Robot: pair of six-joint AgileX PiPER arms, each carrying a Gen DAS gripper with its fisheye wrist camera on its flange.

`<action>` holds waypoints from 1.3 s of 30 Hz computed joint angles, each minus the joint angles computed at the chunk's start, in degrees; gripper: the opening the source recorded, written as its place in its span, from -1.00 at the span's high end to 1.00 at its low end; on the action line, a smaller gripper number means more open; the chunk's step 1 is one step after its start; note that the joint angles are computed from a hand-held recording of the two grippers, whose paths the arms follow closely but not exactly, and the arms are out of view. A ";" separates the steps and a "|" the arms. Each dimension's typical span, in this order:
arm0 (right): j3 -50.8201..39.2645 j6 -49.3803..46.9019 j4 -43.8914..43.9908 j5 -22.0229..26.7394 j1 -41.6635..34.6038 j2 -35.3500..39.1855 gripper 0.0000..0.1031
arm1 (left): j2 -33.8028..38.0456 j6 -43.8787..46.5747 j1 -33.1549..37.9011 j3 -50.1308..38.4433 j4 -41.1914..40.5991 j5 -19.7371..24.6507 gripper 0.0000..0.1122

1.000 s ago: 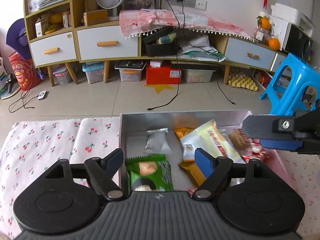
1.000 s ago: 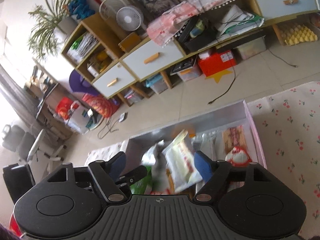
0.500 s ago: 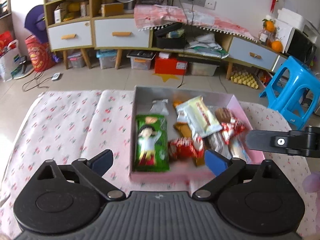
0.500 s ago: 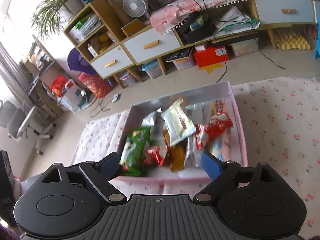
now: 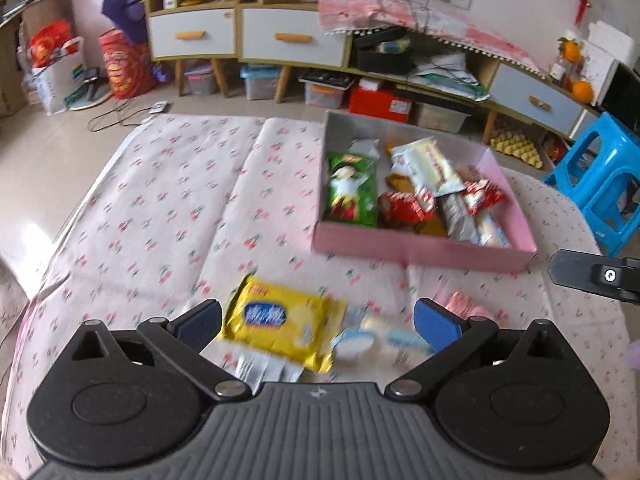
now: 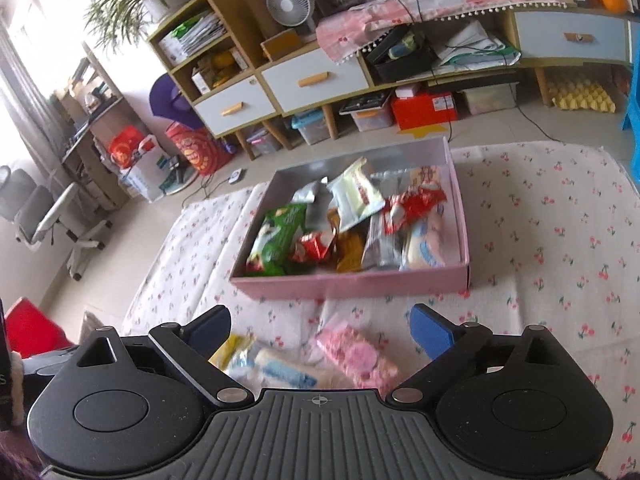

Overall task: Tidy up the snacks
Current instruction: 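Withdraw both tools from the box toward the remaining snacks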

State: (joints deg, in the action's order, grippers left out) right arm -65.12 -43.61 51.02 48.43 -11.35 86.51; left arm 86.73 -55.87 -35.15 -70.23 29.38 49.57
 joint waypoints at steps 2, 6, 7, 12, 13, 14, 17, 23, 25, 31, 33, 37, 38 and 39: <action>2.03 -2.02 0.74 -0.44 -0.01 -0.73 -0.89 | -0.99 -3.96 -1.87 2.58 3.98 0.34 -0.83; 6.03 -6.55 2.81 -0.88 -0.33 -1.64 -0.89 | -3.41 -8.61 -3.94 7.75 7.14 0.58 -0.82; 6.72 -7.59 2.87 -0.83 -0.24 -1.76 -0.89 | -3.83 -9.92 -4.26 8.95 7.72 0.31 -0.83; 10.92 -17.22 5.46 0.06 -0.19 -2.73 -0.89 | -5.50 -14.97 -5.54 13.84 10.82 -1.11 -0.83; 11.85 -19.13 6.09 -0.01 -0.09 -2.86 -0.89 | -5.87 -15.81 -5.59 14.89 11.56 -1.76 -0.83; 12.76 -21.23 6.82 -0.05 -0.04 -2.80 -0.89 | -6.23 -17.20 -5.69 16.22 12.71 -2.49 -0.83; 14.78 -26.62 7.77 0.67 -0.10 -2.35 -0.89 | -7.06 -21.34 -6.22 19.91 15.79 -3.68 -0.83; 17.92 -36.73 9.50 0.89 -0.19 -1.24 -0.89 | -7.97 -23.63 -5.39 24.92 18.32 -6.59 -0.83; 18.28 -38.41 10.13 1.44 -0.59 -0.63 -0.89 | -8.35 -23.93 -4.82 26.24 18.58 -7.95 -0.83; 17.67 -39.49 10.35 1.88 1.04 1.45 -0.89 | -8.40 -26.89 -5.41 28.51 22.48 -9.48 -0.83; 17.43 -39.37 10.10 0.65 2.14 1.93 -0.89 | -8.64 -27.33 -5.14 29.11 23.28 -10.30 -0.83; 16.58 -38.66 10.10 -2.84 4.41 3.41 -0.89 | -9.16 -29.61 -4.40 30.74 26.31 -12.40 -0.83; 16.17 -38.62 10.24 -3.64 4.91 3.90 -0.89 | -9.33 -30.73 -4.41 31.36 27.72 -12.82 -0.84; 15.87 -38.84 10.51 -4.28 5.20 4.30 -0.89 | -9.41 -31.82 -4.37 31.88 29.07 -13.18 -0.84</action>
State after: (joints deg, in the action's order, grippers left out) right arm -49.25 -82.45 61.53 44.15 -6.15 90.81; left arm 77.32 -87.69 -39.53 -38.35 58.44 36.39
